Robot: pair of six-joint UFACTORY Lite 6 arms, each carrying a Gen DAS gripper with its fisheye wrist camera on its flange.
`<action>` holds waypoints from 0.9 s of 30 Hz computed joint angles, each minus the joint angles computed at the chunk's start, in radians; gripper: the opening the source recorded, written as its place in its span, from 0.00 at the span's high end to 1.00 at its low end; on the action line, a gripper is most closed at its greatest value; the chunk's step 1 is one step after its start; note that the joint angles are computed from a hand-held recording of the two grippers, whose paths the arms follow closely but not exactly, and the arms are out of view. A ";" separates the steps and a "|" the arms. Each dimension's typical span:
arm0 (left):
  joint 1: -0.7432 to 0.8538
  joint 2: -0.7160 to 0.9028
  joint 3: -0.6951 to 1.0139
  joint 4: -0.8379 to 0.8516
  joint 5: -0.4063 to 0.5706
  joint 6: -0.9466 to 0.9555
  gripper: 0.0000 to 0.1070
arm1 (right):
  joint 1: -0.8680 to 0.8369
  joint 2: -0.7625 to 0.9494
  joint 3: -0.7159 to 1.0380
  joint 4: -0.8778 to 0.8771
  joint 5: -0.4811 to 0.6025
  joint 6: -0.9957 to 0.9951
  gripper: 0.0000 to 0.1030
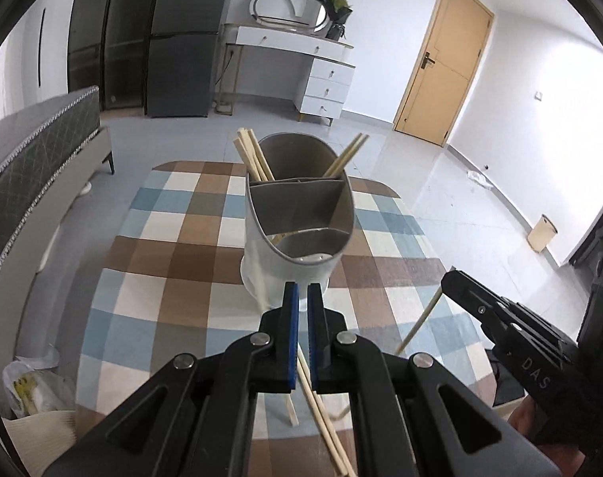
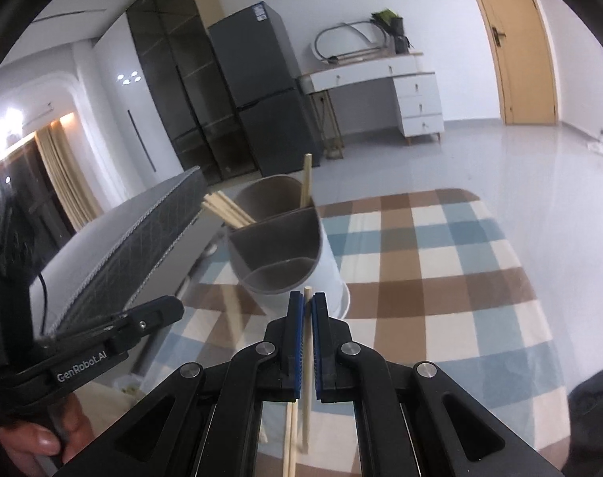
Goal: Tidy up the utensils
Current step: 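Raise both held chopsticks and carry them over the grey holder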
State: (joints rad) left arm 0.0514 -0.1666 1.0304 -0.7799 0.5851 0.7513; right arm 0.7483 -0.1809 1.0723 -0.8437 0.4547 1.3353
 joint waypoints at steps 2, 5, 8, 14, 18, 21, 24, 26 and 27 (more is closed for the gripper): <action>-0.005 -0.025 -0.002 0.048 0.007 -0.038 1.00 | 0.032 -0.020 -0.015 -0.050 0.029 0.053 0.97; -0.015 -0.042 -0.009 0.091 0.005 -0.068 1.00 | 0.060 -0.051 -0.040 -0.090 0.071 0.099 0.97; -0.005 -0.073 -0.018 0.118 0.031 -0.094 1.00 | 0.062 -0.079 -0.063 -0.091 0.088 0.116 0.97; 0.061 0.036 0.060 0.190 0.127 -0.179 1.00 | 0.060 -0.129 -0.093 -0.084 0.097 0.155 0.97; 0.095 0.217 0.155 0.249 0.178 -0.281 0.99 | 0.063 -0.130 -0.094 -0.089 0.089 0.160 0.97; 0.089 0.311 0.200 0.285 0.163 -0.333 0.66 | 0.032 -0.127 -0.099 -0.068 0.052 0.146 0.97; 0.064 0.387 0.224 0.290 0.101 -0.377 0.43 | -0.011 -0.123 -0.105 -0.022 0.006 0.115 0.97; 0.015 0.465 0.275 0.361 0.083 -0.453 0.43 | -0.054 -0.118 -0.111 0.018 -0.038 0.083 0.97; -0.001 0.501 0.300 0.376 0.087 -0.465 0.43 | -0.068 -0.114 -0.111 0.036 -0.053 0.070 0.97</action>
State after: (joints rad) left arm 0.0506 0.3343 1.3304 -0.4037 0.6718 0.2859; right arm 0.6803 -0.2949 0.9617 -0.8077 0.4022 1.4054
